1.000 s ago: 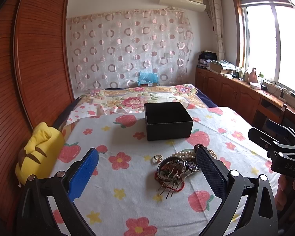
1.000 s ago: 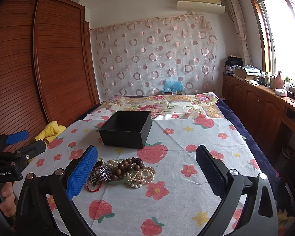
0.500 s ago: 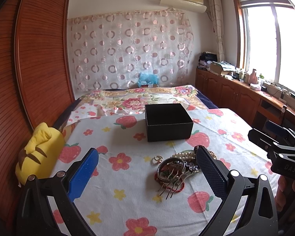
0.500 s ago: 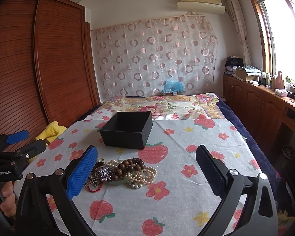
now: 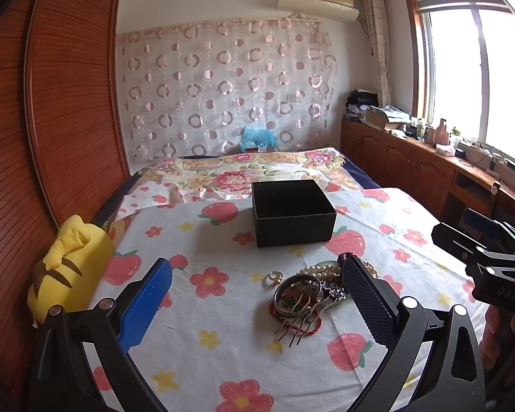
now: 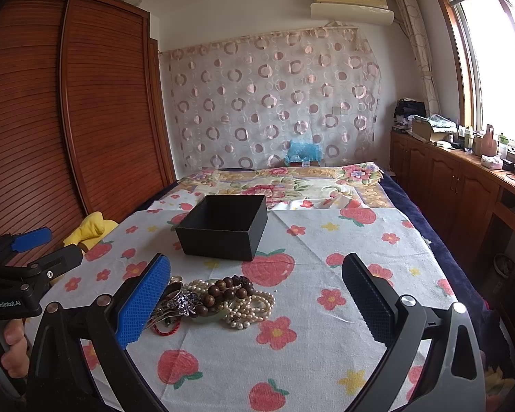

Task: Organize jewelry

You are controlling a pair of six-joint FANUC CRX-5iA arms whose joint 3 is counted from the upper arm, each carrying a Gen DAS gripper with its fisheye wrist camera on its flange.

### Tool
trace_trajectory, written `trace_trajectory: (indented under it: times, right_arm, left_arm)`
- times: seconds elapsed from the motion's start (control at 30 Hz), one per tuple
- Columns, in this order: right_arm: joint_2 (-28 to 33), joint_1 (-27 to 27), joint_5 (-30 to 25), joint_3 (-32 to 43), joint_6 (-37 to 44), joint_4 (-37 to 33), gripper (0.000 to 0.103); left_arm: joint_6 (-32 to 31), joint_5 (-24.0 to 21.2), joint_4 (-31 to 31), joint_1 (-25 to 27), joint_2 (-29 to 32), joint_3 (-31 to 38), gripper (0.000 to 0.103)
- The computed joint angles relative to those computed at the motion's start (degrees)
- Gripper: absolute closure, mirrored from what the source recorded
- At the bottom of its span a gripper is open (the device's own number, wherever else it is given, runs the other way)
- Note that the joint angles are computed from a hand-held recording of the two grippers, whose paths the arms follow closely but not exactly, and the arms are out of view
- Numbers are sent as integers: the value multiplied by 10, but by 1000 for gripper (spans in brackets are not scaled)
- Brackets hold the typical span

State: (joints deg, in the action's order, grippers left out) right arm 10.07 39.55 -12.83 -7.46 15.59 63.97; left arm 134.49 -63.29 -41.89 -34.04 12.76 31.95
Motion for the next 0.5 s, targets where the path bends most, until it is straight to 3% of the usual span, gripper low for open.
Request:
trace_trajectory:
  times: [0.5]
  right_arm:
    - [0, -1, 1, 1, -2, 2, 2]
  left_arm:
    - [3, 0, -3, -2, 1, -1, 6]
